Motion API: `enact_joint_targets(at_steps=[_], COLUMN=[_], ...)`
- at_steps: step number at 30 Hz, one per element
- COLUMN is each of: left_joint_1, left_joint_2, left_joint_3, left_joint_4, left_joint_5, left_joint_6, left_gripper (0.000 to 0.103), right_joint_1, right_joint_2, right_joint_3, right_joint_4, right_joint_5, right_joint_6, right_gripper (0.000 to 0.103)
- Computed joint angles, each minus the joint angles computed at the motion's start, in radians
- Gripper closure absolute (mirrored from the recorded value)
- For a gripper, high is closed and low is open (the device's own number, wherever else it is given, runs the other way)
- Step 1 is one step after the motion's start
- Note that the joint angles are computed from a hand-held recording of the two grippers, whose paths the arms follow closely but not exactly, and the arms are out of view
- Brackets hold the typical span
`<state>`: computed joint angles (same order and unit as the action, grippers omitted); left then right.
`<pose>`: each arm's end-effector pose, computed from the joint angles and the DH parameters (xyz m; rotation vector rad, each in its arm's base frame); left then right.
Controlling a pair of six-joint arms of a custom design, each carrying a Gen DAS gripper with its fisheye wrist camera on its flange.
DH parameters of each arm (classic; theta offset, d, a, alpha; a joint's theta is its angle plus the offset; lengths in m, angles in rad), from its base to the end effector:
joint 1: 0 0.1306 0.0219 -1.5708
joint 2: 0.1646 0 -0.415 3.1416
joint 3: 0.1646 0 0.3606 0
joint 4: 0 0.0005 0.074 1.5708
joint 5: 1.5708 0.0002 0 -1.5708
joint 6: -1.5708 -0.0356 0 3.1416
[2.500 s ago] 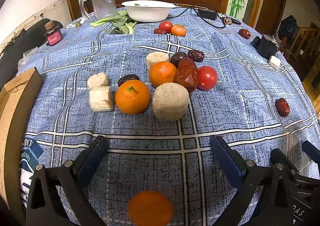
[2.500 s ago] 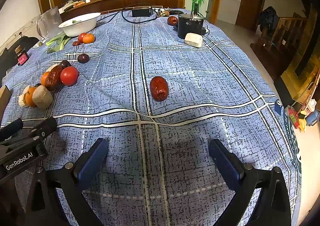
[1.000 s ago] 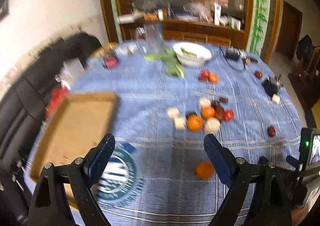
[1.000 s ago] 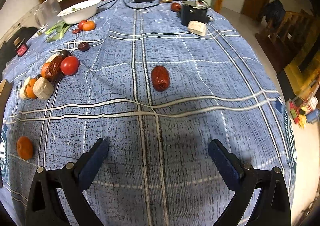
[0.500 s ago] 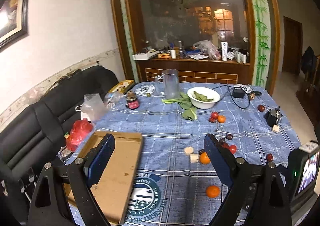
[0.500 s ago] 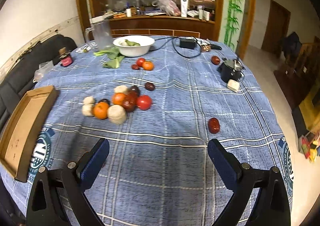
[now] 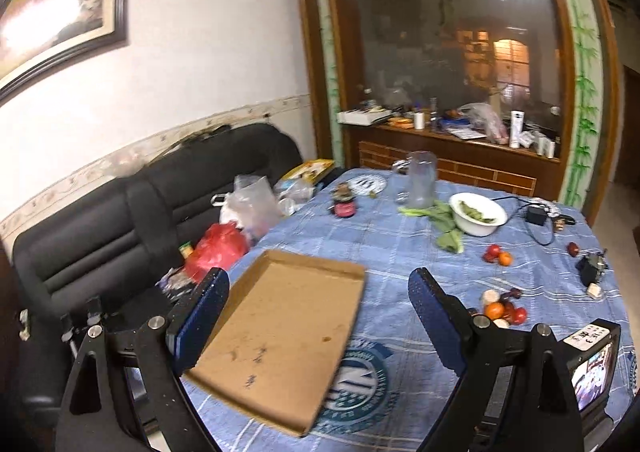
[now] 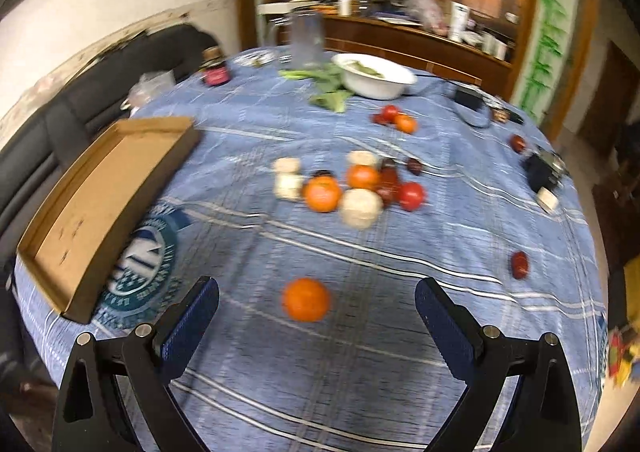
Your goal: Organize fruits
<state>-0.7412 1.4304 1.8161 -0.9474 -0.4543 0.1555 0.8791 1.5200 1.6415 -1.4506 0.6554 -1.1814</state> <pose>0.3463 -0.2965 0.6245 0.3419 2.0421 -0.0639 0.3049 0.3334 0.4873 0.4699 2.4118 -0.1739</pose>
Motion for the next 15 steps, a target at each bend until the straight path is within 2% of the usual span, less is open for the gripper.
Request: enact_joint_targets(at_steps=[8,12,15], left_joint_1=[0.101,0.115,0.108], left_joint_2=[-0.033,-0.020,0.011], left_joint_3=[-0.050,-0.055,-0.049], left_joint_4=[-0.054,-0.075,-0.086], left_joint_5=[0.005,0.048,0.100], left_joint_6=[0.083,0.107,0.119], left_gripper=[0.012,0.012,0.012], right_joint_1=[0.003,-0.008,-0.011], right_joint_2=[0.090,0.078,0.035], right_joint_3=[0.072,0.042,-0.009], right_joint_4=[0.094,0.152,0.143], right_joint_5=[-0.086,-0.113,-0.091], right_joint_6=[0.174,0.181,0.134], right_gripper=[0.003,0.003,0.003])
